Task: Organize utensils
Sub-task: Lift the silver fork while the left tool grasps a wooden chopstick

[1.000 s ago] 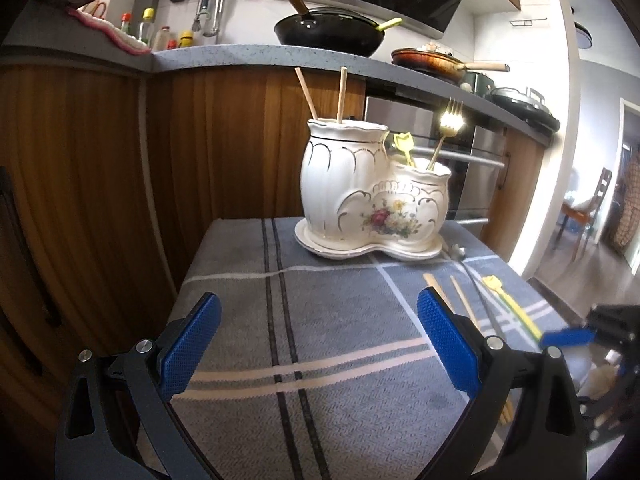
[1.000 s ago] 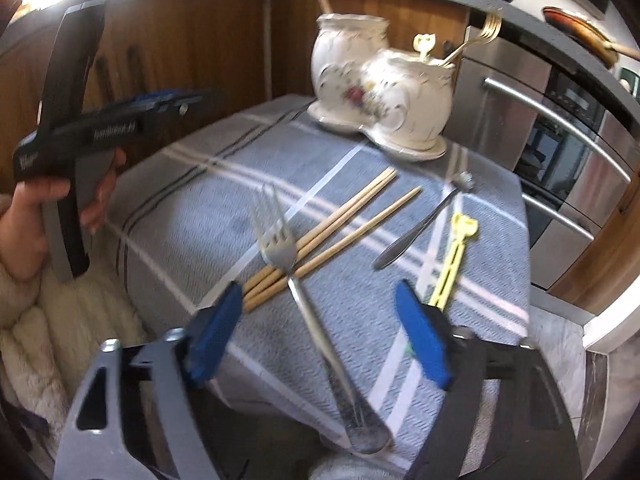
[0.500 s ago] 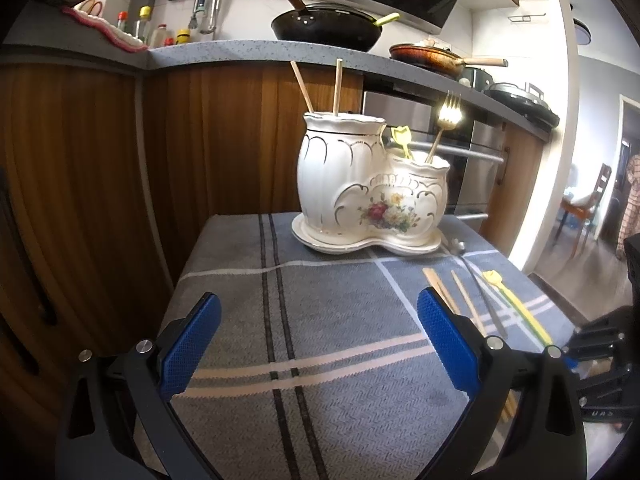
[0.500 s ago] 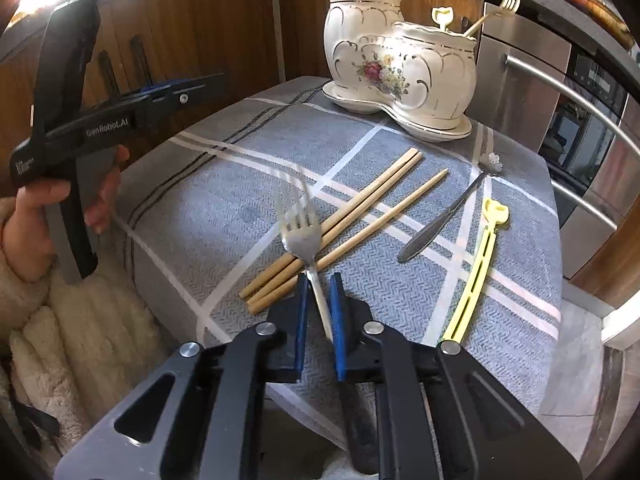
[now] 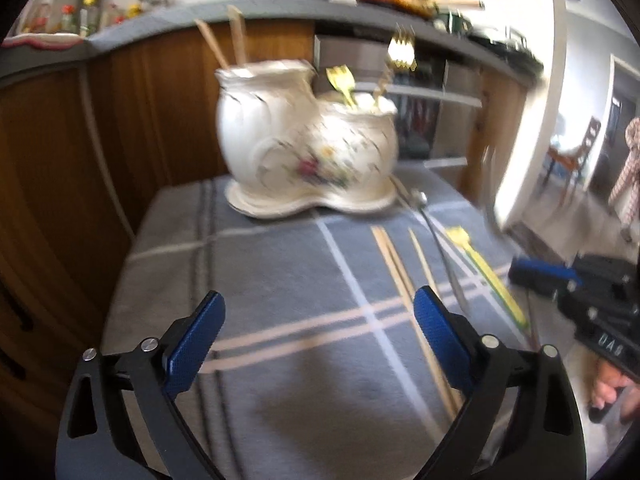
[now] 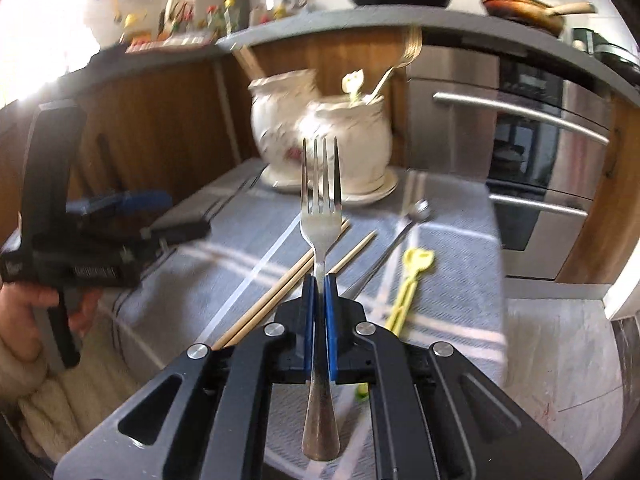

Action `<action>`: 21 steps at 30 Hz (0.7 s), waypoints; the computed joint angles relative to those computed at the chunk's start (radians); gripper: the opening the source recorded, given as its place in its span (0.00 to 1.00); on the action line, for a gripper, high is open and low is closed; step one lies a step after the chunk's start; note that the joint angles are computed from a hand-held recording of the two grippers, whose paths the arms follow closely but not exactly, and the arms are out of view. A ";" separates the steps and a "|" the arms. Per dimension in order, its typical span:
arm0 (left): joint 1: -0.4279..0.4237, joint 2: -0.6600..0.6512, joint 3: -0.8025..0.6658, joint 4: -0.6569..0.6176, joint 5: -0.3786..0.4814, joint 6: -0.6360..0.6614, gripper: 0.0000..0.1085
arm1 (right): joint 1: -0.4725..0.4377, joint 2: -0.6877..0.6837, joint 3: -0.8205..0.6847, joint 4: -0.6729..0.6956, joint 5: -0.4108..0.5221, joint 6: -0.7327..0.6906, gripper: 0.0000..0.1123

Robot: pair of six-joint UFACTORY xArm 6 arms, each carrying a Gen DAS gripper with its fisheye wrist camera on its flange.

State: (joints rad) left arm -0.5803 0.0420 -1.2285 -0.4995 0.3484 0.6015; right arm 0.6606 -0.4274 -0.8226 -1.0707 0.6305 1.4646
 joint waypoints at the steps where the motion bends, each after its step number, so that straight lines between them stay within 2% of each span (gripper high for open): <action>1: -0.008 0.015 -0.020 0.043 0.033 -0.034 0.74 | 0.003 -0.007 0.002 -0.025 0.015 0.024 0.05; 3: -0.020 0.036 -0.048 0.094 0.074 -0.075 0.63 | 0.003 -0.018 0.007 -0.066 0.020 0.073 0.05; 7: -0.045 0.068 -0.083 0.134 0.130 -0.114 0.46 | -0.003 -0.041 0.023 -0.087 0.020 0.098 0.05; 10: -0.052 0.086 -0.096 0.169 0.145 -0.146 0.40 | -0.004 -0.047 0.030 -0.087 0.016 0.096 0.05; 12: -0.054 0.101 -0.110 0.200 0.155 -0.175 0.37 | -0.003 -0.051 0.032 -0.091 0.014 0.096 0.05; 14: -0.051 0.115 -0.134 0.157 0.188 -0.154 0.37 | 0.006 -0.050 0.032 -0.100 0.022 0.106 0.05; 21: -0.065 0.149 -0.167 0.263 0.184 -0.219 0.36 | 0.008 -0.051 0.032 -0.113 0.016 0.112 0.05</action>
